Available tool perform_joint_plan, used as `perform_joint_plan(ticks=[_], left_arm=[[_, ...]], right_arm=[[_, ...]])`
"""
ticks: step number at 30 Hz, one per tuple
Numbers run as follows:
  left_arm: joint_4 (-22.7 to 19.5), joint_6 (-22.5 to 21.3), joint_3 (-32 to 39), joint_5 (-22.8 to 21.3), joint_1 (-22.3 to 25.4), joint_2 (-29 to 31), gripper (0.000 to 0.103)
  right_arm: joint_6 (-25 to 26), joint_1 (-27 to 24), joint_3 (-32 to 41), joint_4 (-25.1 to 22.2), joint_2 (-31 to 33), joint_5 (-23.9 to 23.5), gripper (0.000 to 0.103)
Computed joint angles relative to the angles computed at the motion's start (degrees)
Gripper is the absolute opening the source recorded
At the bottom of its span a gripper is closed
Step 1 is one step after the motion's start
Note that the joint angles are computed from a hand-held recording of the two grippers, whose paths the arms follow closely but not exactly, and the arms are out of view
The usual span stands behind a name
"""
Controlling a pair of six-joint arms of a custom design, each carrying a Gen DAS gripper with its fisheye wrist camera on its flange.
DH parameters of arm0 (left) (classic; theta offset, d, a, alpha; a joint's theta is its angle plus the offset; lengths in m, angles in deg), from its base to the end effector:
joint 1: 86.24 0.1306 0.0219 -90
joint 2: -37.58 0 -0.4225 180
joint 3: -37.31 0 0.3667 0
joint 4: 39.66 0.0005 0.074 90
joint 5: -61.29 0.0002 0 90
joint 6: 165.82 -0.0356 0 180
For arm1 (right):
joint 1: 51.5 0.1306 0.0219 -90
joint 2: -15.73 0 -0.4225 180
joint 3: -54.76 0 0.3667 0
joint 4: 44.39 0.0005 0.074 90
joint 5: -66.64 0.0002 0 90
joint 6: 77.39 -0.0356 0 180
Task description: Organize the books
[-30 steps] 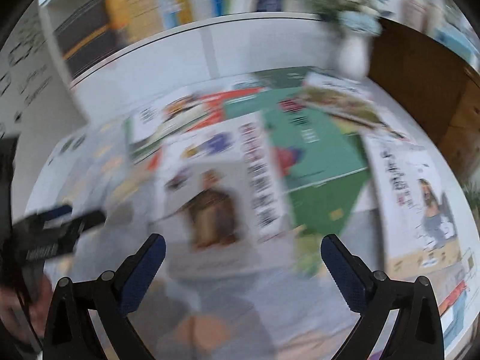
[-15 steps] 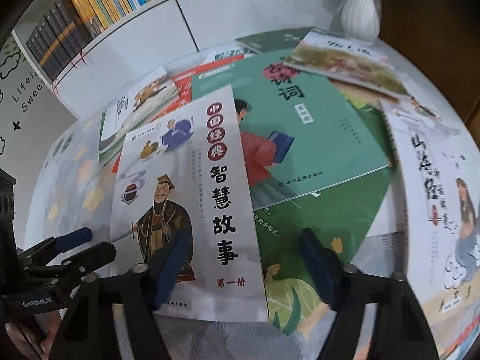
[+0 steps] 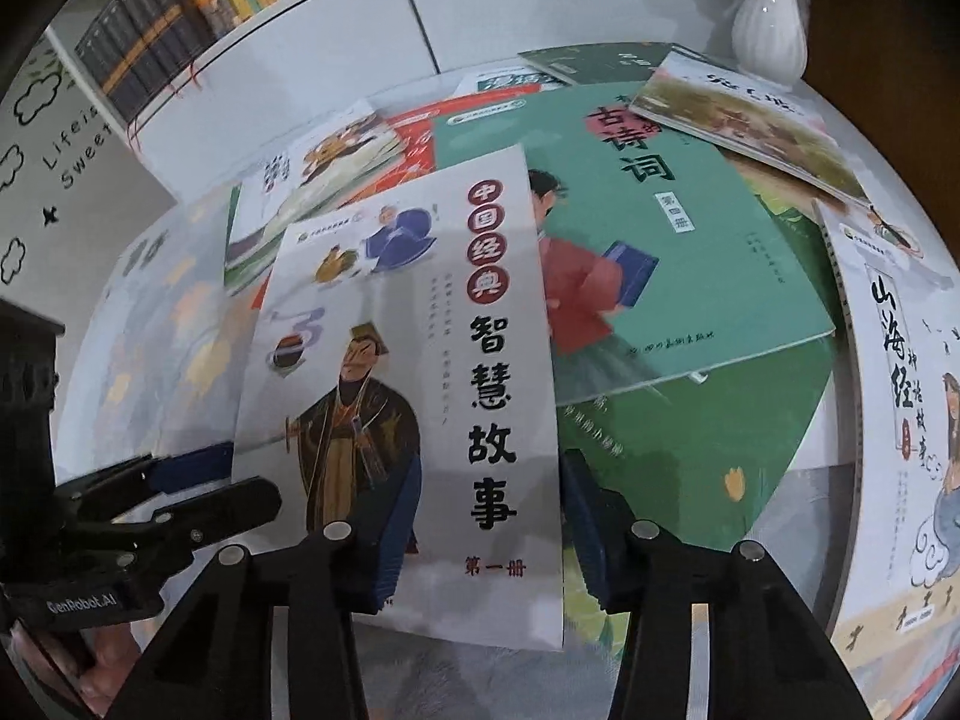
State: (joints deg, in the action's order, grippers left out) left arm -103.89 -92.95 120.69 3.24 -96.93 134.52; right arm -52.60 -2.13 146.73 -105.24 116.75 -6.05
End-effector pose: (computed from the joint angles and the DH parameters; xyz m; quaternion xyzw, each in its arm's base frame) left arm 0.4399 -0.1027 0.3621 0.2582 0.9209 -0.2675 0.1175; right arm 0.3351 0.3735 0.3861 0.1601 0.9605 0.0651 0.2179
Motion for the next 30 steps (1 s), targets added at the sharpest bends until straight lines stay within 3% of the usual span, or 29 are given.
perform_joint_plan(ticks=[4, 9, 13, 15, 17, 22, 26, 29, 30], left_arm=[[-3.87, -2.15, 1.47, 5.74, 2.95, 1.25, 0.06], [-14.56, -9.57, 4.23, 15.95, 9.47, 2.43, 0.061], [-15.92, -9.85, 4.03, 16.74, 11.95, 2.38, 0.06], [-14.87, -9.09, 2.85, 14.79, 12.06, 2.41, 0.05], [-15.63, -9.81, 1.97, 14.42, 12.31, 3.03, 0.033], [-13.87, -9.23, -0.2, 12.11, 11.56, 2.53, 0.017], [-16.17, -8.88, 0.89, 16.42, 11.54, 3.91, 0.009], [-22.05, -10.79, 3.23, 22.52, 12.28, 6.16, 0.009], [-23.81, -11.2, 4.06, 24.34, 12.37, 6.89, 0.009]], right_arm=[[-0.49, 1.25, 0.47, -0.25, 0.33, -0.59, 0.047], [-1.64, 3.11, 0.03, 3.48, 0.35, -2.49, 0.047], [-1.59, 4.62, 1.88, 4.85, 2.55, -3.56, 0.047], [-1.75, 5.3, 2.65, 6.28, 3.86, -4.65, 0.047], [-1.41, 6.2, 4.71, 4.35, 5.46, -3.35, 0.047], [-2.06, 6.79, 5.65, 3.74, 6.16, -2.57, 0.047], [-6.14, 6.45, 1.24, 8.58, 2.96, -5.25, 0.047], [-11.11, 6.3, -4.35, 15.53, -0.86, -7.76, 0.047], [-12.17, 6.31, -5.56, 17.27, -1.73, -7.99, 0.053]])
